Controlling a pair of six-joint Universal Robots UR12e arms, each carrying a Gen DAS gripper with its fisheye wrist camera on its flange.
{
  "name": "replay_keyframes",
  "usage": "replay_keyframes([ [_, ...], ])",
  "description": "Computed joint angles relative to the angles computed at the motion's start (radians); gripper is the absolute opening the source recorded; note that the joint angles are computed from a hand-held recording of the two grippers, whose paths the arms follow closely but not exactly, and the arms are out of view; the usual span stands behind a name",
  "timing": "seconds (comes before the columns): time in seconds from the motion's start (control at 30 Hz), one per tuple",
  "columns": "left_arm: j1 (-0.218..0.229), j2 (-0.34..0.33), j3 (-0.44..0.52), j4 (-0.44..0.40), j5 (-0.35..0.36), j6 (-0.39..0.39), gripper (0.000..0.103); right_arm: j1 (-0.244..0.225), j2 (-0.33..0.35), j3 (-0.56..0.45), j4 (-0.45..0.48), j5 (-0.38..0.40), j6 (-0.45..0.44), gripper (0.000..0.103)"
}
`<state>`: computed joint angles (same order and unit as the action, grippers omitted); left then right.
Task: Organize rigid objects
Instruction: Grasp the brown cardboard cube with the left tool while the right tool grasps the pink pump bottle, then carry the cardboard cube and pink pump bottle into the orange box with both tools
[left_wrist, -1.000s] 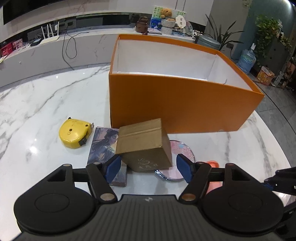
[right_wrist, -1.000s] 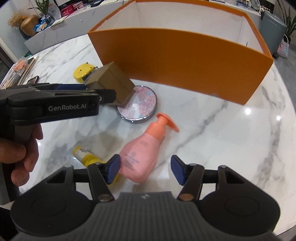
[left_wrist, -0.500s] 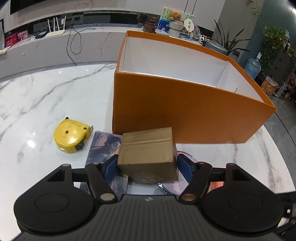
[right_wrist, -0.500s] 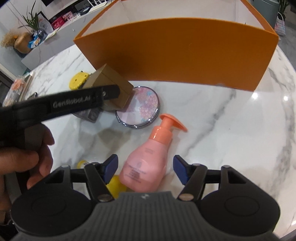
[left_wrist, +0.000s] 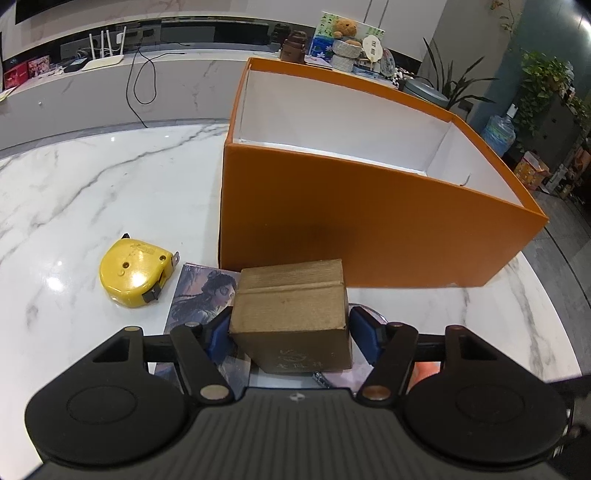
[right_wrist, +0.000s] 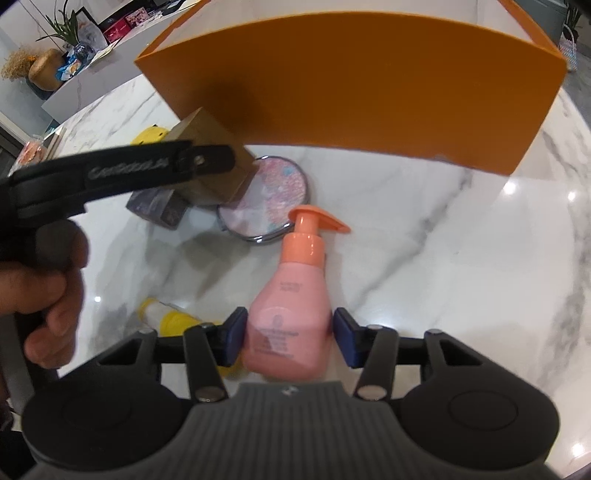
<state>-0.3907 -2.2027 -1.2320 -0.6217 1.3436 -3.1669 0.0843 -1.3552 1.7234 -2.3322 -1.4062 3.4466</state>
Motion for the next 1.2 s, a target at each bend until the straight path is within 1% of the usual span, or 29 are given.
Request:
replay_keyframes([
  [0.1,0.001,0.007,-0.006,-0.001,-0.002,0.016,0.076,-0.004,-0.005,0.005,-0.007,-0.035,-0.010,0.050],
  [0.17,0.000,0.012,-0.013,0.003,0.003,0.028,0.076,-0.005,-0.005,0.005,-0.010,-0.067,-0.023,0.047],
  [0.3,-0.003,0.018,-0.020,0.004,0.012,0.049,0.074,-0.001,-0.005,0.002,-0.017,-0.134,-0.054,0.045],
  [0.53,-0.009,0.026,-0.028,0.003,0.030,0.078,0.073,0.006,0.008,-0.009,-0.014,-0.163,-0.092,0.044],
  [0.73,-0.011,0.029,-0.033,0.008,0.035,0.093,0.072,-0.003,0.011,-0.003,-0.017,-0.151,-0.102,0.046],
  [0.87,-0.011,0.031,-0.034,0.007,0.039,0.103,0.072,-0.007,0.011,-0.007,-0.009,-0.143,-0.100,0.044],
  [1.07,-0.004,0.046,-0.053,0.037,0.031,0.106,0.072,-0.020,0.004,-0.015,0.011,-0.113,-0.091,0.043],
  [1.2,-0.001,0.059,-0.071,0.055,0.033,0.105,0.072,-0.021,-0.013,-0.016,-0.009,-0.102,-0.090,0.043],
])
